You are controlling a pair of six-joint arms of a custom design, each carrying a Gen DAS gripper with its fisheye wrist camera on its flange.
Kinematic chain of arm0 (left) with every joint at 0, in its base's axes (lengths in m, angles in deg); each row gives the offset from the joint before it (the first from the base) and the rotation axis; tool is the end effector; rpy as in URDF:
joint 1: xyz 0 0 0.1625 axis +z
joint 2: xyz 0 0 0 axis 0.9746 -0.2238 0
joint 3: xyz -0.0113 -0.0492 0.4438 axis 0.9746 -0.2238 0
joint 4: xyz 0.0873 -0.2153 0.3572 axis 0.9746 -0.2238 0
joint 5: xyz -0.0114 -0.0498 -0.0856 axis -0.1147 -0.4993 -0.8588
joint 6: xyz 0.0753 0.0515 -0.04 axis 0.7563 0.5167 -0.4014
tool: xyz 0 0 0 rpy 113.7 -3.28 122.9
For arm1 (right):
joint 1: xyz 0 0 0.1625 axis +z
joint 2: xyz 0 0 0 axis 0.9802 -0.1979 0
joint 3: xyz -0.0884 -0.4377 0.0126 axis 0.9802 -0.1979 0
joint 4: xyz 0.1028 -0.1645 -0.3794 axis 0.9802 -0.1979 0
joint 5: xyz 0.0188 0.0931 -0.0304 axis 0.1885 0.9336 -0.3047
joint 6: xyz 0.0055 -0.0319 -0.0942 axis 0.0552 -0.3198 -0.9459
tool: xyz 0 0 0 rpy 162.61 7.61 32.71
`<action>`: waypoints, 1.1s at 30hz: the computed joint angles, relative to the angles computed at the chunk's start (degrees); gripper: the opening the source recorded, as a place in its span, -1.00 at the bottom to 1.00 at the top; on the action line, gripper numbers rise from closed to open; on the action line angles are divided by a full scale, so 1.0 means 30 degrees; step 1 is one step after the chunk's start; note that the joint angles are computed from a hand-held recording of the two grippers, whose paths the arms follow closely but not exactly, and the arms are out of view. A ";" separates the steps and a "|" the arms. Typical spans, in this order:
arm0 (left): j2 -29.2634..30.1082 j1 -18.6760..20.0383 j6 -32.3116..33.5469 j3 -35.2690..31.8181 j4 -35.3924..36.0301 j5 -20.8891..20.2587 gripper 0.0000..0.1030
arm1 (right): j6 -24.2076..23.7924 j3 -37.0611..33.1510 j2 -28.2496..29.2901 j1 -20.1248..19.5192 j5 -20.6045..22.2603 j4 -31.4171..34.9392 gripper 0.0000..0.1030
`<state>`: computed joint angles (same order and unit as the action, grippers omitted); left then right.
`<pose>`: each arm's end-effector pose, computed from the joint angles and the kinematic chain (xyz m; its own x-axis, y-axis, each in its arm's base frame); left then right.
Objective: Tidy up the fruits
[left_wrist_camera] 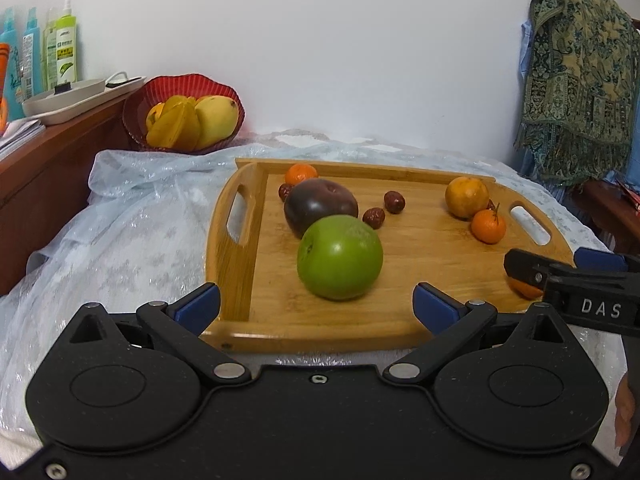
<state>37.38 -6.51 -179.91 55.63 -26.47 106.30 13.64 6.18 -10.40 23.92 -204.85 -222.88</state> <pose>-0.0411 -0.6897 0.1473 -0.7667 0.0683 -0.6384 0.5542 0.5724 -0.6044 0.2361 -0.6898 -0.0583 -0.7573 0.0284 0.6524 -0.5548 0.4989 -0.6658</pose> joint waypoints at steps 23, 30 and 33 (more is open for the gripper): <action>-0.0460 0.0146 -0.1068 0.1740 -0.0371 -0.0777 0.99 | 0.0068 0.2142 0.0113 -0.0090 -0.0678 -0.2412 1.00; -0.0240 0.0196 -0.1356 0.1677 -0.0162 -0.1212 0.99 | -0.0436 0.1881 0.0470 -0.0088 -0.1095 -0.2622 1.00; -0.0099 0.0258 -0.1600 0.1509 0.0034 -0.1289 0.99 | -0.0601 0.1616 0.0686 -0.0113 -0.1340 -0.2715 1.00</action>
